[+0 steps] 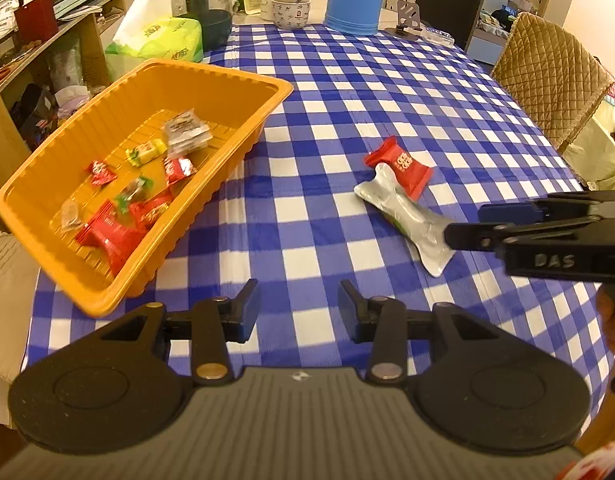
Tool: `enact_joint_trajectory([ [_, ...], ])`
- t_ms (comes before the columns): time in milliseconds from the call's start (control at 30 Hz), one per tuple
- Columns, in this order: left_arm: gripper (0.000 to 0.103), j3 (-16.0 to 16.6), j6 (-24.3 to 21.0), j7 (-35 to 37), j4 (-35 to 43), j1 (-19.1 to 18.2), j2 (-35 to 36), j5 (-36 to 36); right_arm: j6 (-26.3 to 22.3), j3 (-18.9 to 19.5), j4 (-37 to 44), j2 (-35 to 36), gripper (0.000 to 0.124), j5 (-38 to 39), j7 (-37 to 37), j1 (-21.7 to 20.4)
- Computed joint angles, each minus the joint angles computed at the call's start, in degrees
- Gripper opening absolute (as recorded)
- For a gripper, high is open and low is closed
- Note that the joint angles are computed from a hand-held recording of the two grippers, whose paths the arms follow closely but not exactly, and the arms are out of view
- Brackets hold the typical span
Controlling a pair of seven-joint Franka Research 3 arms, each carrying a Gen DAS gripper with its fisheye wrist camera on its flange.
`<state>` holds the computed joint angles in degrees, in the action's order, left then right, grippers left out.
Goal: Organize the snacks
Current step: 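Lower the right tool onto the white-and-green pouch, close and lift it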
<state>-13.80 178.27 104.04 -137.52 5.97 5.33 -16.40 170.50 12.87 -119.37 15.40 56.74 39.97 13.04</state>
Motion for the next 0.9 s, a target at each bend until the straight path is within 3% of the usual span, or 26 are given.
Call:
enact_joint_trajectory([
  [400, 0.039, 1.2, -0.6, -8.8, 5.9, -0.1, 5.6, 11.6, -0.5, 0.1, 7.5, 8.4, 0.051, -10.3, 5.2, 0.3],
  [900, 0.039, -0.9, -1.9, -11.4, 9.0, 2.6, 8.2, 16.0, 0.4, 1.0, 10.1, 11.9, 0.03, -20.2, 11.9, 0.0],
])
